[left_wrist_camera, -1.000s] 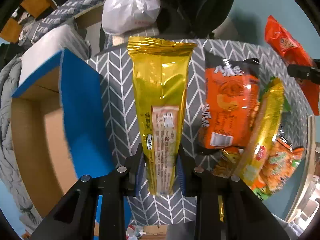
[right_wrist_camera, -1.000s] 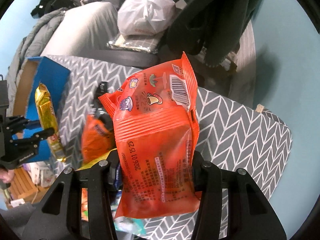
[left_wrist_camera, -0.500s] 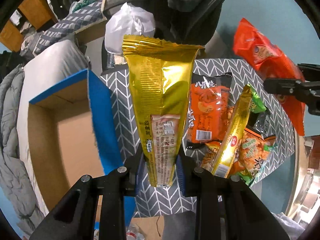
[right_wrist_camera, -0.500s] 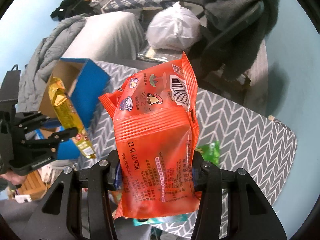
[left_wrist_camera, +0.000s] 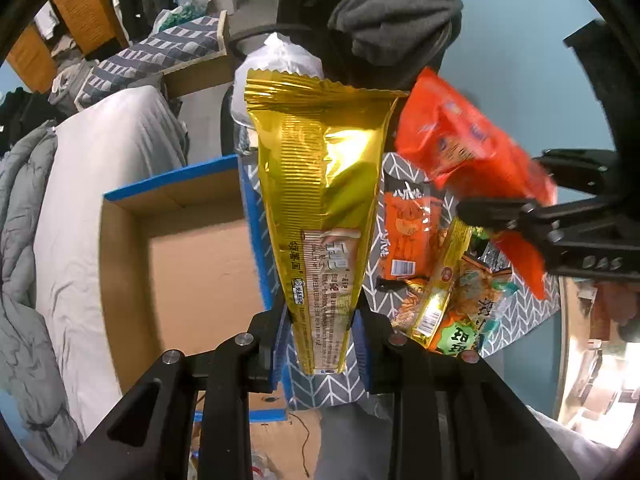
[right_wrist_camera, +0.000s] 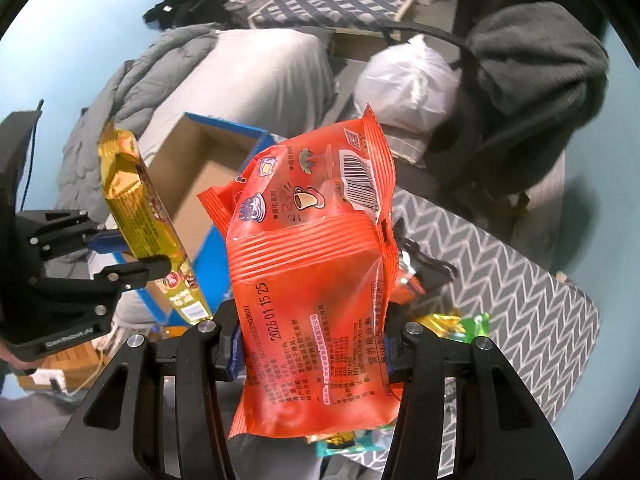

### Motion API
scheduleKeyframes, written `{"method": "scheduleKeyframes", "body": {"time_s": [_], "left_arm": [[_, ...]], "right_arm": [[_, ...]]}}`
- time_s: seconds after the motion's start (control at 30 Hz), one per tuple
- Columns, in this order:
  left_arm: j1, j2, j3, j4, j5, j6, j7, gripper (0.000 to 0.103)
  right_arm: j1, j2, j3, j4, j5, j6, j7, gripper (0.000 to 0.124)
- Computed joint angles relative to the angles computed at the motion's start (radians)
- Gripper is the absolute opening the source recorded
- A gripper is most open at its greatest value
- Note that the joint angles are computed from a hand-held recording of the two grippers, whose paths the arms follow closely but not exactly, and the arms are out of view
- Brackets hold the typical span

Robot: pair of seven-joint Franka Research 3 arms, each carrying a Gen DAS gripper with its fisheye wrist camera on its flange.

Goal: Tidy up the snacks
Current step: 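Lift and carry the gold bar and orange bag over the cardboard box with both tools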

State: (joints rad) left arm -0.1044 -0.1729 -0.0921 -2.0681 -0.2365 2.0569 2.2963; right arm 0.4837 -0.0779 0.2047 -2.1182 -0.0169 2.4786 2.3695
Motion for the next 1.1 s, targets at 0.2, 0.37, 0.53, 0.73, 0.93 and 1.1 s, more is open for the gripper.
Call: {"method": "scheduleKeyframes", "body": {"time_s": [0.2, 0.37, 0.53, 0.73, 0.93, 1.1], "left_arm": [[0.027, -0.001, 0.026, 0.058, -0.022, -0.029, 0.023, 0.029], [0.054, 0.022, 0.034, 0.082, 0.001, -0.001, 0.035, 0.029], [0.083, 0.06, 0.034, 0.096, 0.034, 0.024, 0.018, 0.029], [0.119, 0.111, 0.034, 0.12, 0.066, 0.044, 0.002, 0.029], [0.153, 0.165, 0.031, 0.149, 0.083, 0.057, -0.007, 0.029], [0.174, 0.207, 0.024, 0.157, 0.099, 0.075, -0.019, 0.029]], "right_arm": [[0.019, 0.088, -0.002, 0.119, -0.002, -0.008, -0.041, 0.049], [0.05, 0.179, -0.014, 0.233, -0.005, -0.021, -0.072, 0.049], [0.086, 0.291, -0.03, 0.373, -0.001, -0.054, -0.105, 0.049], [0.13, 0.433, -0.054, 0.562, 0.013, -0.123, -0.144, 0.049], [0.17, 0.575, -0.075, 0.755, 0.033, -0.201, -0.171, 0.049], [0.197, 0.688, -0.093, 0.913, 0.051, -0.274, -0.175, 0.049]]}}
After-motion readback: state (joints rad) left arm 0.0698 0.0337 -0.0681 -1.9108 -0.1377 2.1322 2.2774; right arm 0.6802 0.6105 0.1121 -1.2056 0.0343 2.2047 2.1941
